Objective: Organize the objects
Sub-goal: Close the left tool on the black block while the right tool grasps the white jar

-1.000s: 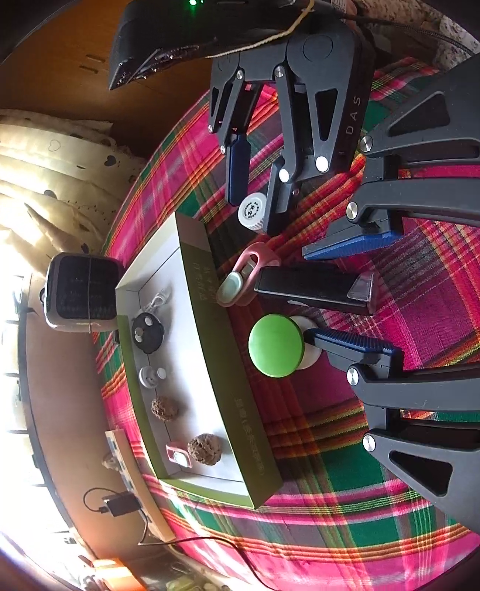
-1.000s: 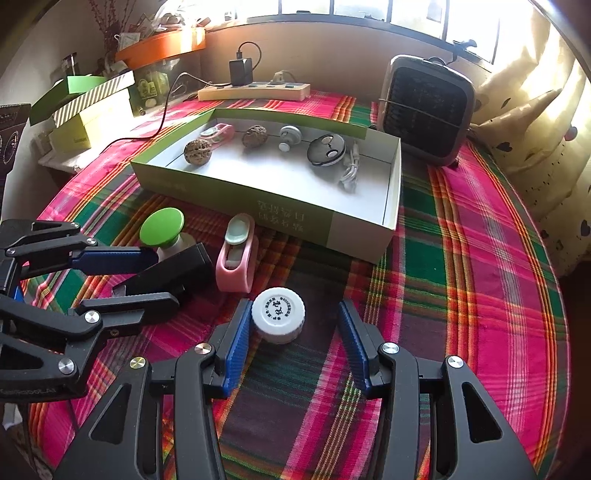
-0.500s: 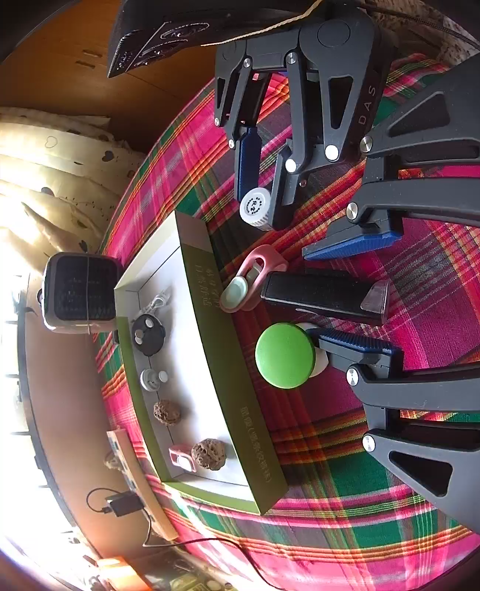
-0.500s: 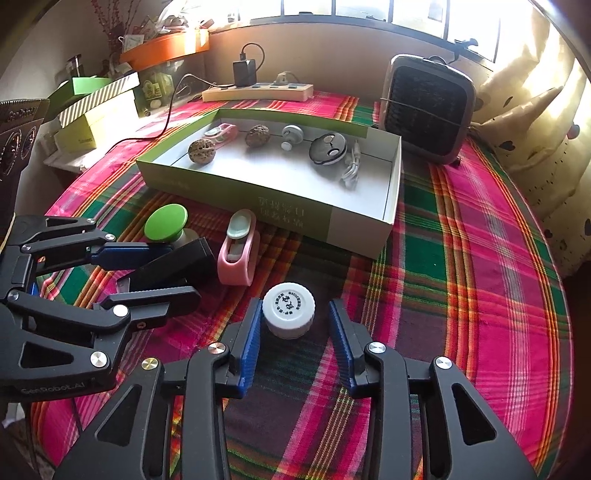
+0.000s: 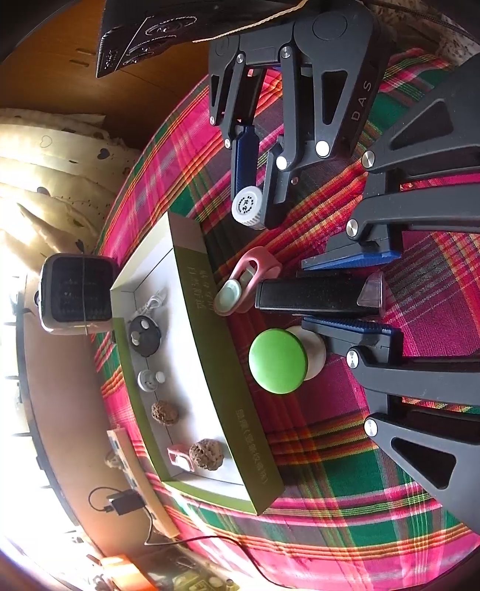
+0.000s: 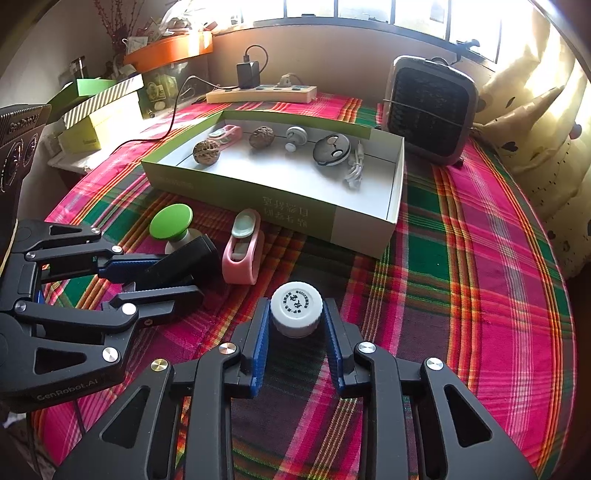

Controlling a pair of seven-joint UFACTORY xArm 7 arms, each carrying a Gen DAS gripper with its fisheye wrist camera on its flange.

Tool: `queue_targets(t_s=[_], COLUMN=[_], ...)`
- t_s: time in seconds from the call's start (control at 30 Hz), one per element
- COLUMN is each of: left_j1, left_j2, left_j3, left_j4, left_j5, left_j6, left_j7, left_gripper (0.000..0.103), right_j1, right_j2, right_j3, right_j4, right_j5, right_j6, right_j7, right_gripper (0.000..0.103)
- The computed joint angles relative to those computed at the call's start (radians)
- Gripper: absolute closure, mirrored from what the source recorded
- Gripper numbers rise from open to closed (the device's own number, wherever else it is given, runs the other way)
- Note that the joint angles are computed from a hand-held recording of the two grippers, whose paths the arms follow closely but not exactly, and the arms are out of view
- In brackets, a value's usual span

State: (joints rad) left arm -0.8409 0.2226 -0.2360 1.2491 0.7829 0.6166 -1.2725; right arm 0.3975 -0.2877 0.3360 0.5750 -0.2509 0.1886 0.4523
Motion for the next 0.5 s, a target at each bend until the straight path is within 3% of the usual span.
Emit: queue_targets(t_s=[0.5], left_j1=[0.001], left_j2=[-0.003], left_j3=[0.0], left_j4=[-0.005], left_j5=[0.003], left_j6=[-0.005], left_j7=[-0.006], left_gripper=[0.081], right_j1=[-0.001], right_j2=[0.0], right_j3=[0.0], right_j4=[-0.001], right_j5=[-0.006], right_j6=[-0.001], right_j7=[0.003], right_gripper=[0.074])
